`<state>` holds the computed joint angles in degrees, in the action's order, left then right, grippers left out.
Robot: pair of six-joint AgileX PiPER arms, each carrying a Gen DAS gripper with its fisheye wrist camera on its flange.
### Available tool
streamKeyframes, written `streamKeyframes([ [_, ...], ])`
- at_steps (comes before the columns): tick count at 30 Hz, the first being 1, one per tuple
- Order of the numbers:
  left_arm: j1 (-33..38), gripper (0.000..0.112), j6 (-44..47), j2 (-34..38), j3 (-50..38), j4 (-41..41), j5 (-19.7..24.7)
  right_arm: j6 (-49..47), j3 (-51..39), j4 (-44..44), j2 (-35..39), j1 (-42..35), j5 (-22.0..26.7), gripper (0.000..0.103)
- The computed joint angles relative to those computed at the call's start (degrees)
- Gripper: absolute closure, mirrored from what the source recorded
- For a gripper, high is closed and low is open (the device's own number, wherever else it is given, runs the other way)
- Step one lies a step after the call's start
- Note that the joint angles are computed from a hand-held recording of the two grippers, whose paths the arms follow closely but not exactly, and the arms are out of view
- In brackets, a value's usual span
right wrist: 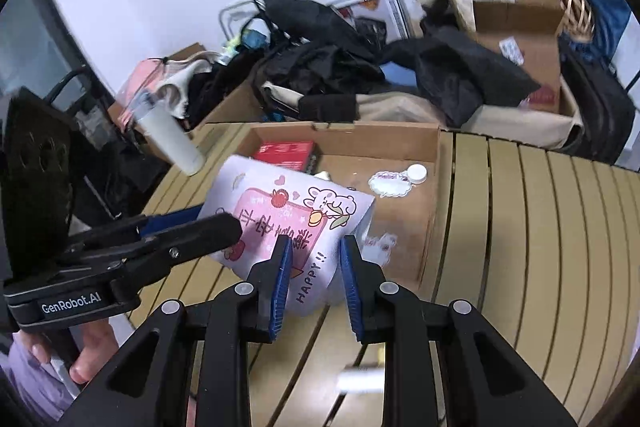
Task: Organize objects
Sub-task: 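Lower the pink card into the tray and open both grippers, then withdraw both grippers from the tray back over the pink jacket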
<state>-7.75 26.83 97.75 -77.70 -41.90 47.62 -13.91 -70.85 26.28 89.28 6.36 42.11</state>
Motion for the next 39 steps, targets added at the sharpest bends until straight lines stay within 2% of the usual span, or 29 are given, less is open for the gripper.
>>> streamKeyframes([
  [3,-1.2,0.073,-1.8,8.4,-6.2,2.0,-0.5,-1.4,-6.4,0.8,8.8,-1.9,1.9,0.076],
  [8,-3.3,0.073,-3.8,18.7,-12.5,5.2,-0.3,3.7,-13.6,-7.0,19.8,-1.3,3.3,0.076],
  [12,-4.6,0.074,-5.8,23.6,-15.0,7.2,1.1,4.2,-15.1,-7.8,23.9,-2.4,4.4,0.076],
  [18,-4.5,0.071,-8.6,25.2,-15.0,8.6,1.1,6.3,-16.9,-11.3,25.3,-1.2,5.5,0.076],
  [22,-4.2,0.066,-8.7,20.8,-12.0,11.8,-0.7,8.3,-17.1,-11.5,24.4,-1.6,6.0,0.075],
  [25,-3.8,0.041,-10.3,14.8,-9.2,15.8,-2.1,11.9,-16.2,-15.1,20.8,-0.4,6.4,0.073],
  [26,-4.0,0.027,-13.2,11.9,-8.1,19.6,-2.6,12.2,-15.5,-14.8,18.8,-0.4,6.6,0.071],
  [27,-4.0,0.021,-14.7,9.7,-7.2,22.1,-2.8,12.2,-15.0,-14.4,17.1,-0.4,6.9,0.068],
  [28,-3.8,0.020,-15.8,7.1,-6.1,24.1,-2.9,12.9,-14.5,-14.8,14.7,0.0,7.6,0.055],
  [29,-3.5,0.018,-16.8,4.0,-4.8,26.0,-2.5,13.9,-14.2,-15.7,12.9,0.5,8.0,0.034],
  [31,-2.7,0.013,-17.7,-0.2,-3.5,27.8,-1.4,15.4,-13.1,-17.2,8.9,1.7,8.4,0.019],
  [39,-2.3,0.009,-23.2,-24.7,6.4,39.3,2.6,25.3,-8.3,-26.6,-8.9,11.4,13.2,0.019],
])
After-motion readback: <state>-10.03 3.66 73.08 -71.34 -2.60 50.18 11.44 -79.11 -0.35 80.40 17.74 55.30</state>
